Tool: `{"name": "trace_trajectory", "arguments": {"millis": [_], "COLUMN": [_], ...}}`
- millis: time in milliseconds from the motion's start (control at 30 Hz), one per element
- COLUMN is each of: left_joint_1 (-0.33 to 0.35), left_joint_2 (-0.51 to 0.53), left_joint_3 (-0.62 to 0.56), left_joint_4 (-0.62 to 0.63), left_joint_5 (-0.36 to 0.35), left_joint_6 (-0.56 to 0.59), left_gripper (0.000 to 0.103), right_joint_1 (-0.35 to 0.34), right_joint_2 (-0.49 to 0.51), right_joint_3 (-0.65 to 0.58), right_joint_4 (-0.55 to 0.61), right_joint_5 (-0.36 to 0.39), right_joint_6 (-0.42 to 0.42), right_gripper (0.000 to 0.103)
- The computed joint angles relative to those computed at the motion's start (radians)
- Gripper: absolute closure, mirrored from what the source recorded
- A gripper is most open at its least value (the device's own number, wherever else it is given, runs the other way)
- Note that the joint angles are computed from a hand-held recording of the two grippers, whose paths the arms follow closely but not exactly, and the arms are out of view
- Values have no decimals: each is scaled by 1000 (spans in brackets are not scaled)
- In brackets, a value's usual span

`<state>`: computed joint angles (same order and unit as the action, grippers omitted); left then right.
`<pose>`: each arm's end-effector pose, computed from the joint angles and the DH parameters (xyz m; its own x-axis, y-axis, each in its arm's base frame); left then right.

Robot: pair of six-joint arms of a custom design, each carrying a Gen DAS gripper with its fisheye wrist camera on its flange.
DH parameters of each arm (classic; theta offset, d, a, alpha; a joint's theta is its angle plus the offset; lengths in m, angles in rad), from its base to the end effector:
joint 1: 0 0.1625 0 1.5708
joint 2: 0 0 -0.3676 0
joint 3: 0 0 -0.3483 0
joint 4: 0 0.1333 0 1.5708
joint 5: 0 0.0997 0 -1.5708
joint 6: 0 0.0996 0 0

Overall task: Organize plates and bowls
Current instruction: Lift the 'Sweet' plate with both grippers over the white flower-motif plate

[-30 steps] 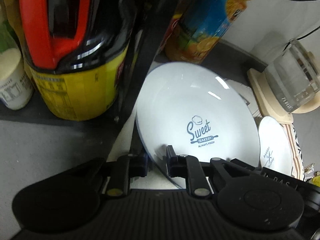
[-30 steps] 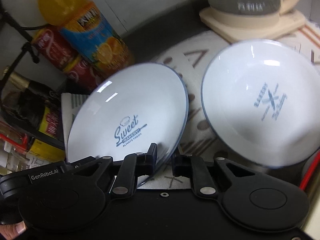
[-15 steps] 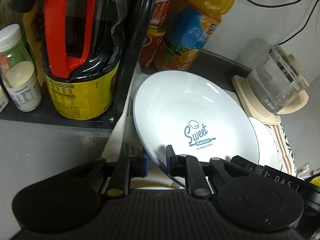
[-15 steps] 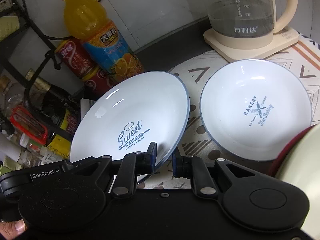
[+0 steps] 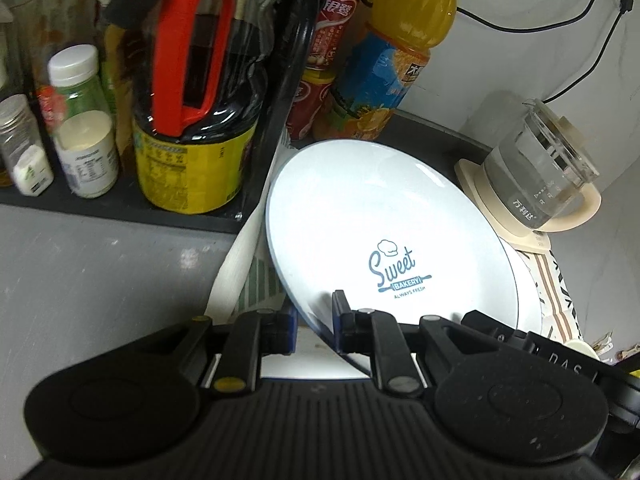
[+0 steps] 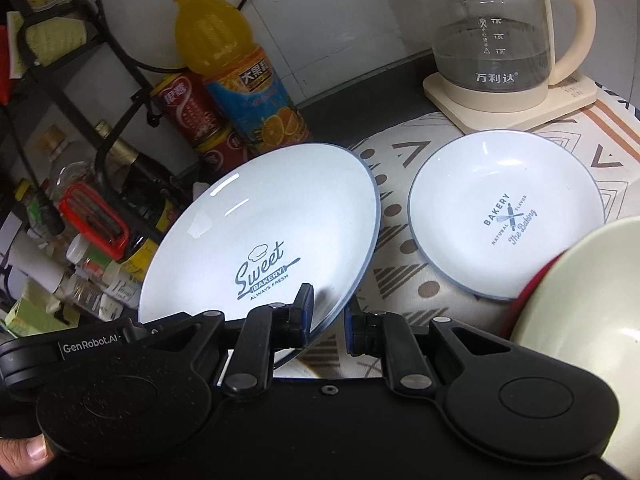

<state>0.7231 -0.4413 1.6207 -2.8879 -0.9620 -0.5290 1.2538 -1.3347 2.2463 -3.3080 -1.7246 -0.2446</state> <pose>-0.3054 -0.5233 -0.0697 -0.8942 0.1554 -0.4198 0.3375 0.8500 -0.4044 -0.0248 -0.4542 0.2511 -0.9281 0.2466 0.2788 -0.0138 0.7257 -0.6879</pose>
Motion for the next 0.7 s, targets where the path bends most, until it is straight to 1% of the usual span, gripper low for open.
{"name": "trace_trajectory", "arguments": {"millis": [700], "left_joint_1": [-114], "left_joint_2": [-138], "left_joint_3": [299], "left_joint_4": [-76], "left_joint_5": [85], "left_joint_6": [-227], "left_gripper": [88], "right_joint_1": [-25], "right_joint_2": [-125], "right_joint_3": [180], "right_joint_4": [-11], "right_joint_5": [96], "right_joint_6": [-113], "right_gripper": [88]}}
